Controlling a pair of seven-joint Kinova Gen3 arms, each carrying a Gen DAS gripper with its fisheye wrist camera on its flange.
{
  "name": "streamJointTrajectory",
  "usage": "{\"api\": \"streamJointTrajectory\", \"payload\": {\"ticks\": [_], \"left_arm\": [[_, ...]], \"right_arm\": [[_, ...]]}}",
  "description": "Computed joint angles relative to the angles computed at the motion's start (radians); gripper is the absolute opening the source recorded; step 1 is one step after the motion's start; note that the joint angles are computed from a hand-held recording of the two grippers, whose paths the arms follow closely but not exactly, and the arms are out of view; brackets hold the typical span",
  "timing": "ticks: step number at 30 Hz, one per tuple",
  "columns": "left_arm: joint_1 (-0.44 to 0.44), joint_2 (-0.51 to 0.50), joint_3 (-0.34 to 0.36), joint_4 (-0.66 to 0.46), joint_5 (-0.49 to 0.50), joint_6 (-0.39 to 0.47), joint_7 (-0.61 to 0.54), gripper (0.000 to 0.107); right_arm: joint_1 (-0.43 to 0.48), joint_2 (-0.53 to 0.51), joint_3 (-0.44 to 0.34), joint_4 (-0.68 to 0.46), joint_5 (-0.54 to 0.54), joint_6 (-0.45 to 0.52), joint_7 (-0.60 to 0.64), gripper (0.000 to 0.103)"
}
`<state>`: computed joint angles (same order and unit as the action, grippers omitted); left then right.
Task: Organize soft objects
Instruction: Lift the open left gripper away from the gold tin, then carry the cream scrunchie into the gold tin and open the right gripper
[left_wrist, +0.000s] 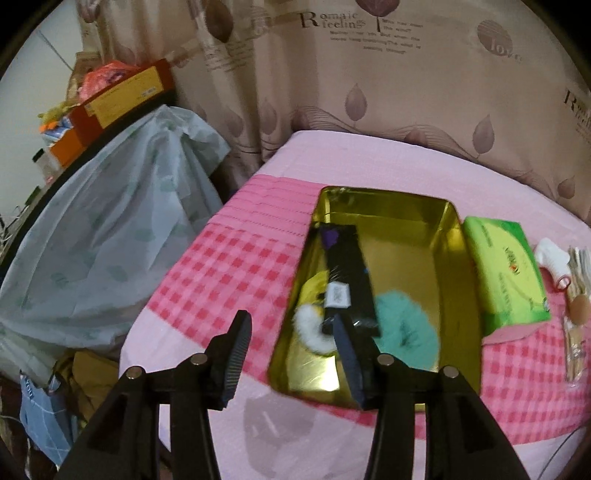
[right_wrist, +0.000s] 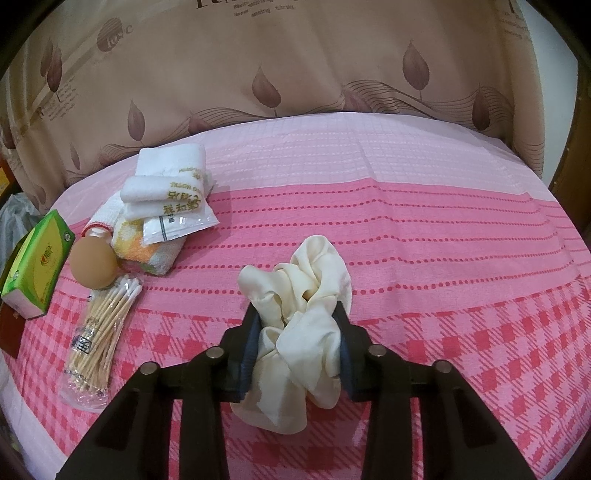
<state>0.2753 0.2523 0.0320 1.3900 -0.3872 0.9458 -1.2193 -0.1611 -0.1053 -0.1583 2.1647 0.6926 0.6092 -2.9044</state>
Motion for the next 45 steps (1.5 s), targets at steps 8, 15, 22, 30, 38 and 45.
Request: {"api": "streamJointTrajectory", "payload": {"ticks": [8, 15, 22, 30, 38, 45], "left_arm": [[-0.028, -0.035, -0.015, 0.105, -0.04, -0.059, 0.061, 0.048], [-0.079, -0.051, -0.027, 0.127, 0.0, -0.093, 0.115, 0.048], [-0.096, -0.058, -0.039, 0.128, -0.016, -0.088, 0.202, 0.048], [-0.111, -0.046, -0.041, 0.113, -0.021, -0.064, 0.238, 0.048], [-0.107, -0.042, -0.046, 0.109, -0.054, -0.05, 0.277, 0.048], [-0.133, -0.036, -0.047, 0.093, -0.014, -0.032, 0.266, 0.048]], "right_arm": [[0.003, -0.004, -0.015, 0.0, 0.027, 0.047, -0.029, 0.018], [-0.056, -0.018, -0.057, -0.048, 0.051, 0.143, -0.077, 0.018], [-0.13, -0.003, -0.099, -0.136, 0.076, 0.185, -0.061, 0.018], [-0.251, 0.087, -0.102, -0.279, 0.073, 0.161, 0.033, 0.018], [-0.368, 0.241, -0.055, -0.474, -0.005, 0.093, 0.222, 0.018], [-0.43, 0.374, -0.021, -0.666, -0.104, 0.1, 0.422, 0.018]]}}
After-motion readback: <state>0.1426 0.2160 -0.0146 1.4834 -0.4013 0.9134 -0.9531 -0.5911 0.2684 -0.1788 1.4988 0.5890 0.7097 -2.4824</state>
